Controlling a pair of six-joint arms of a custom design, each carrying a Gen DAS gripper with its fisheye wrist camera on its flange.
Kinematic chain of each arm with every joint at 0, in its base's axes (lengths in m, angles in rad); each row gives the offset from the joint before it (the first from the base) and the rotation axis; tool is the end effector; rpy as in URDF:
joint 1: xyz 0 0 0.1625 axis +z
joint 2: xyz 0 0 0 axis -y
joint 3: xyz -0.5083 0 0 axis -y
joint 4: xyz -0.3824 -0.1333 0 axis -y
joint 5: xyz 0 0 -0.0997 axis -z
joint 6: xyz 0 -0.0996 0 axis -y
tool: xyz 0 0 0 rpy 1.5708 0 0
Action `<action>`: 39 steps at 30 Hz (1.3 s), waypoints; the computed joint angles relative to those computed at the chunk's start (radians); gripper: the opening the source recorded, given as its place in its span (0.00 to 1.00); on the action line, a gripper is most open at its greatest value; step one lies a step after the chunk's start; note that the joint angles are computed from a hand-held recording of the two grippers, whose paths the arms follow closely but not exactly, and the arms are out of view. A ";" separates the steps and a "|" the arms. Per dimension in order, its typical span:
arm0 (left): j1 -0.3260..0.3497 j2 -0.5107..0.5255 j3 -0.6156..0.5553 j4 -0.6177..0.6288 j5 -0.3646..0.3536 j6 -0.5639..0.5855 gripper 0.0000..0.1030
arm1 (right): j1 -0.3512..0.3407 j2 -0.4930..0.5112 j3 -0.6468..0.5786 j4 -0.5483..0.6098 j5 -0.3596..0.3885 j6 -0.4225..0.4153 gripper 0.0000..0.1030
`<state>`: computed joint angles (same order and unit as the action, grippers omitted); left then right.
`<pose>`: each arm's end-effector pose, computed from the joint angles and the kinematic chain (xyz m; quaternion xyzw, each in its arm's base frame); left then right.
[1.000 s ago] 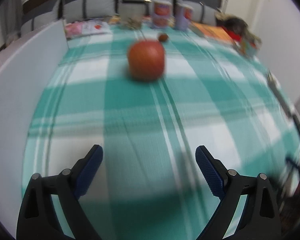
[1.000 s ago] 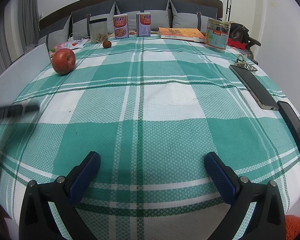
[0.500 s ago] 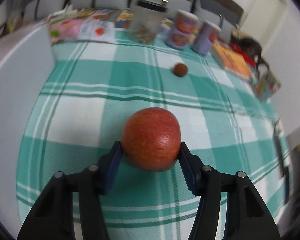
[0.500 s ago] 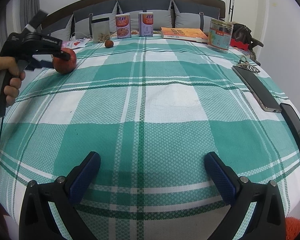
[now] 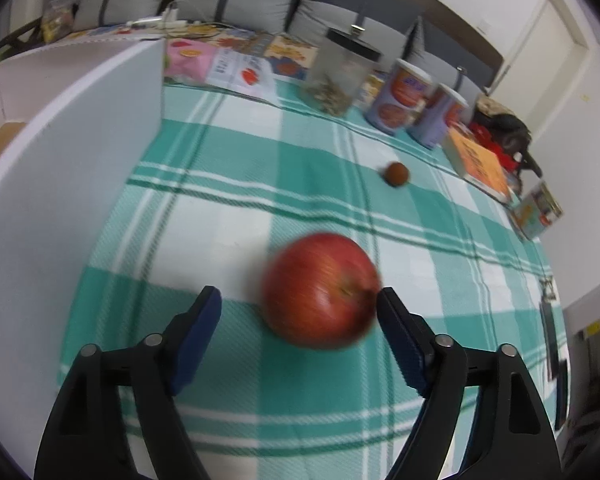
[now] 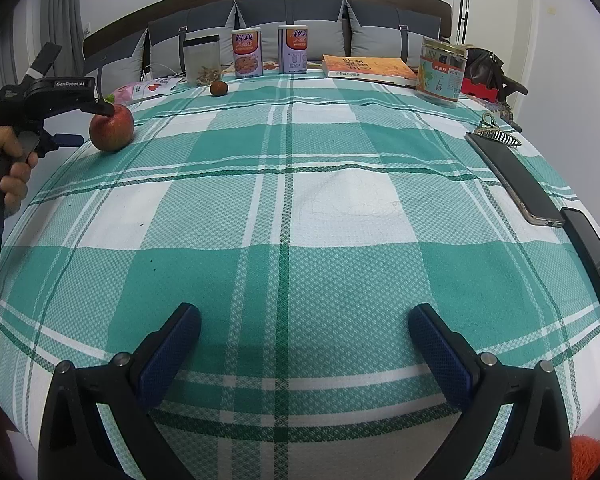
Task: Organize fruits
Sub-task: 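Grasp the red apple with the left tool while the right tool grasps the small brown fruit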
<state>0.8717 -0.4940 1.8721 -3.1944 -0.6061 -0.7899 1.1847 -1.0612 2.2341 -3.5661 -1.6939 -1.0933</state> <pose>-0.2415 -0.6216 -0.0026 -0.0966 0.8758 -0.3917 0.2651 -0.0898 -0.5425 0.2595 0.2937 -0.8668 0.2567 0.3106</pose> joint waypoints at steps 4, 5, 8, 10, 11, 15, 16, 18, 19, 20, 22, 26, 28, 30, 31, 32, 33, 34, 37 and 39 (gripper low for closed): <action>-0.017 0.029 0.016 0.043 0.007 0.026 0.85 | 0.001 0.000 0.000 0.000 0.000 0.001 1.00; -0.015 0.036 0.016 0.081 0.013 0.017 0.85 | 0.002 0.000 -0.001 0.004 -0.004 0.002 1.00; -0.041 0.059 0.010 0.187 0.110 0.019 0.88 | 0.030 -0.013 -0.027 0.083 -0.074 0.021 1.00; -0.048 0.059 -0.007 0.268 0.131 -0.010 0.88 | 0.056 -0.023 -0.065 0.180 -0.125 0.068 1.00; -0.048 0.058 -0.011 0.284 0.135 -0.021 0.89 | 0.059 -0.027 -0.077 0.206 -0.116 0.085 1.00; -0.050 0.054 -0.004 0.274 0.135 -0.022 0.89 | 0.129 0.037 -0.217 0.332 -0.094 0.130 1.00; -0.050 0.052 -0.004 0.273 0.134 -0.023 0.90 | 0.166 0.085 -0.299 0.397 -0.099 0.139 1.00; -0.049 0.056 -0.005 0.270 0.135 -0.021 0.90 | 0.209 0.159 -0.415 0.482 -0.091 0.147 1.00; -0.049 0.057 -0.003 0.267 0.135 -0.021 0.90 | 0.237 0.217 -0.501 0.532 -0.096 0.149 1.00; -0.049 0.056 -0.004 0.273 0.135 -0.024 0.90 | 0.262 0.272 -0.580 0.566 -0.112 0.150 0.98; -0.043 0.062 -0.004 0.259 0.137 -0.014 0.91 | 0.300 0.365 -0.720 0.641 -0.136 0.163 0.95; -0.041 0.064 -0.008 0.265 0.140 -0.015 0.91 | 0.355 0.533 -0.987 0.789 -0.142 0.245 0.89; -0.040 0.064 -0.006 0.264 0.140 -0.015 0.91 | 0.368 0.584 -1.065 0.839 -0.147 0.268 0.69; -0.040 0.063 -0.006 0.264 0.141 -0.015 0.91 | 0.376 0.620 -1.105 0.864 -0.174 0.264 0.42; -0.039 0.062 -0.005 0.262 0.141 -0.014 0.91 | 0.382 0.629 -1.103 0.828 -0.189 0.238 0.29; -0.040 0.062 -0.005 0.262 0.141 -0.015 0.91 | 0.381 0.625 -1.098 0.834 -0.177 0.237 0.29; -0.039 0.062 -0.004 0.262 0.141 -0.014 0.91 | 0.378 0.620 -1.097 0.854 -0.166 0.253 0.29; -0.040 0.062 -0.004 0.261 0.141 -0.015 0.91 | 0.372 0.597 -1.070 0.859 -0.150 0.270 0.29; -0.040 0.061 -0.003 0.262 0.141 -0.015 0.91 | 0.353 0.511 -0.968 0.874 -0.111 0.265 0.29; -0.040 0.061 -0.003 0.261 0.141 -0.014 0.91 | 0.336 0.436 -0.881 0.893 -0.098 0.241 0.29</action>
